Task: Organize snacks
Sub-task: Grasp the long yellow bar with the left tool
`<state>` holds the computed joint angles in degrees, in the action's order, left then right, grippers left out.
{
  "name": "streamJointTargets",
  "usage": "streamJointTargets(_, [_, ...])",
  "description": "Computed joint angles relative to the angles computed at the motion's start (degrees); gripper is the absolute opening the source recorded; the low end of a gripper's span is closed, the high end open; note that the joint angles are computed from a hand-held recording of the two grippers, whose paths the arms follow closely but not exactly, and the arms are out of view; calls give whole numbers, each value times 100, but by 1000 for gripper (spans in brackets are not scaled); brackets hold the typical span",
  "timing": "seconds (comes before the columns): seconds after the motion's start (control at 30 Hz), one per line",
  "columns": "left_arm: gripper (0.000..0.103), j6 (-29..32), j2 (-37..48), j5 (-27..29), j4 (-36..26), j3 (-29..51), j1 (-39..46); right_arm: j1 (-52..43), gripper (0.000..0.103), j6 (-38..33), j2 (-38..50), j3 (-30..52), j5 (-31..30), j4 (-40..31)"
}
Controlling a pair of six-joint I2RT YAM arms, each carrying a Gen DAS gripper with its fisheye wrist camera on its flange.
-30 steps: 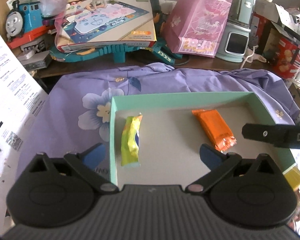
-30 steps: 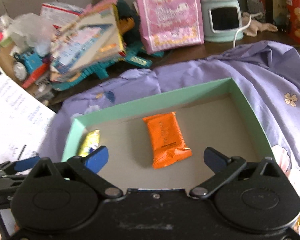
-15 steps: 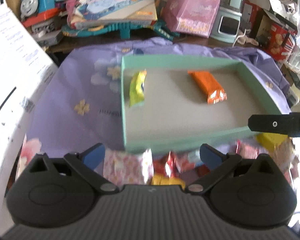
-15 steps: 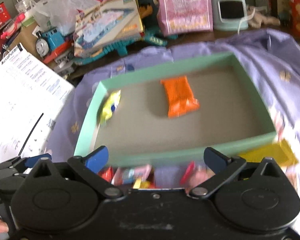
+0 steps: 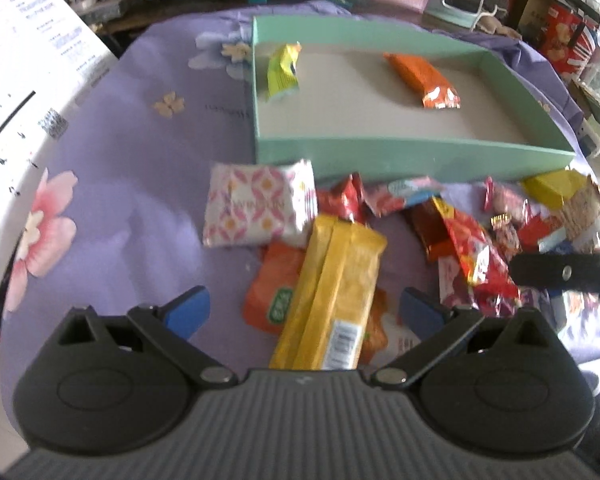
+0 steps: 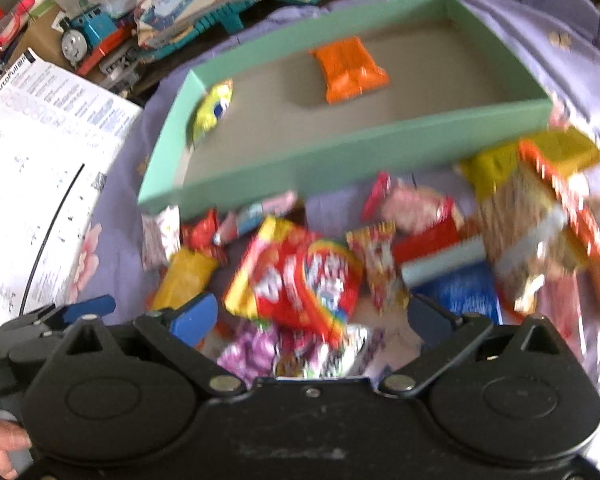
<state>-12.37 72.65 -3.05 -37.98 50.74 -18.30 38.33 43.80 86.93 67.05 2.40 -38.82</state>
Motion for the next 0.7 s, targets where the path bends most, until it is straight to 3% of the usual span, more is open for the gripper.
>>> streamJointTargets(0.2, [94,12,43,46,166,-160,-76,73,103,209,-53,-227,-41,-2])
streamJointTargets(0.3, [81,39,64,118,229,-216,-69,76,103,261,-25,-220,-59,-34])
streamJointTargets(0.33, [69,46,75,162,238,-230,-52,83,103,274,43,-174,-91,-33])
streamJointTargets(0.47, [53,57,-83,200,348,-374,32,219,103,335,261,-106,-189,23])
streamJointTargets(0.7, [54,74,-175,392,371,-463,358,500,102,168,731,257,74,-25])
